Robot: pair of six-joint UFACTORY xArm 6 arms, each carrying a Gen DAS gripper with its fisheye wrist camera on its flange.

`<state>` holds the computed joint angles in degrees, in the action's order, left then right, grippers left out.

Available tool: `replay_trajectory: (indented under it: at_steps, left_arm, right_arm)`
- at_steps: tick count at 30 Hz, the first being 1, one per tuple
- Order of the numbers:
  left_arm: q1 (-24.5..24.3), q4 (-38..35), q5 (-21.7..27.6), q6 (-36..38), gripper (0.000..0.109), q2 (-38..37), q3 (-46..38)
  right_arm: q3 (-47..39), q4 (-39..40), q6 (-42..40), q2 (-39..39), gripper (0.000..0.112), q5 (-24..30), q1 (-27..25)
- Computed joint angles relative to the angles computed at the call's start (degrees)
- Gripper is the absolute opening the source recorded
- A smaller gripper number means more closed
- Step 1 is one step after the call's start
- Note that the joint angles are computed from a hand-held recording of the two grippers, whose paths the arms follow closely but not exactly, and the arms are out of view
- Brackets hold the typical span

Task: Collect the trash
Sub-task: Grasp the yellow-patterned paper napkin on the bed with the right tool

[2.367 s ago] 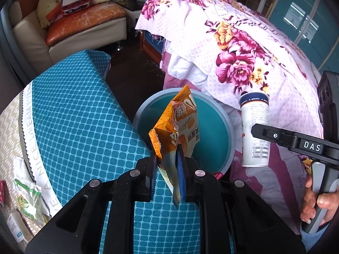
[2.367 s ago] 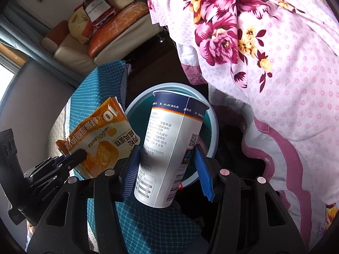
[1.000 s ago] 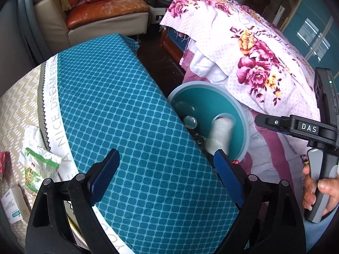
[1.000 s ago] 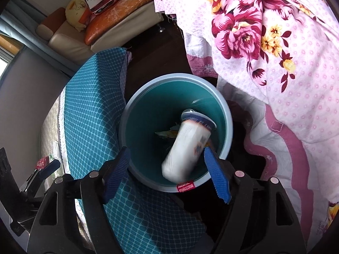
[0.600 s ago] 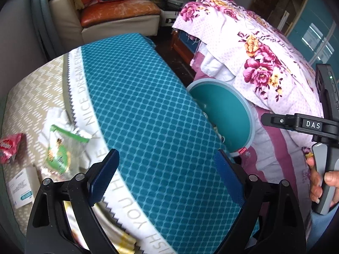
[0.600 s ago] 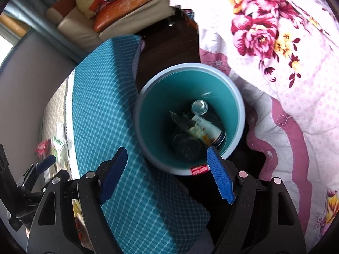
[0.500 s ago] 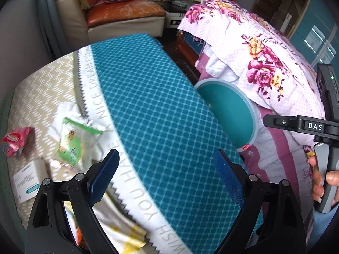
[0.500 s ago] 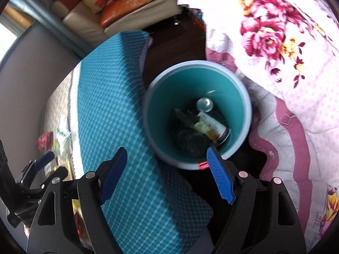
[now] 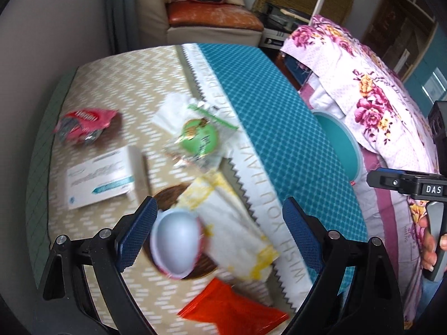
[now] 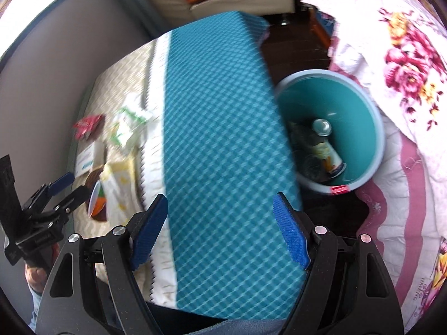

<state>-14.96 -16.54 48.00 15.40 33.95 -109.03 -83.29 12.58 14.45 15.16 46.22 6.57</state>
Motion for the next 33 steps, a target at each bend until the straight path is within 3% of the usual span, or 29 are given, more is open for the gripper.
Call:
replay_trajectory:
  at_steps: [4,13,27,29,33]
  left_arm:
    - [2.6,-0.8,-2.1,1.2,0.091,-2.9,5.9]
    - [7.4,-2.7,-2.8,1.6,0.091,-3.9,10.2]
    - [9.4,-6.2,-1.8,3.7,0.091,-2.6,10.5]
    - [9.4,-6.3,-1.9,3.7,0.091,-2.6,10.6]
    - [9.3,-6.3,-1.9,3.8,0.091,-2.5,10.5]
  right_arm:
    - [-3.5,-0.9,-0.2,2.5,0.074,2.5,3.2]
    - [-19.8,-2.2,-3.3,15.0,0.074,9.8,9.9]
    - [-37.5,-0.3,-4.1,28.8,0.064,18.0,12.5]
    - [-38.3,0.7,-4.5,29.7,0.057,18.3,12.6]
    - [-37.5,3.5,-5.8,29.9,0.016,17.1,12.8]
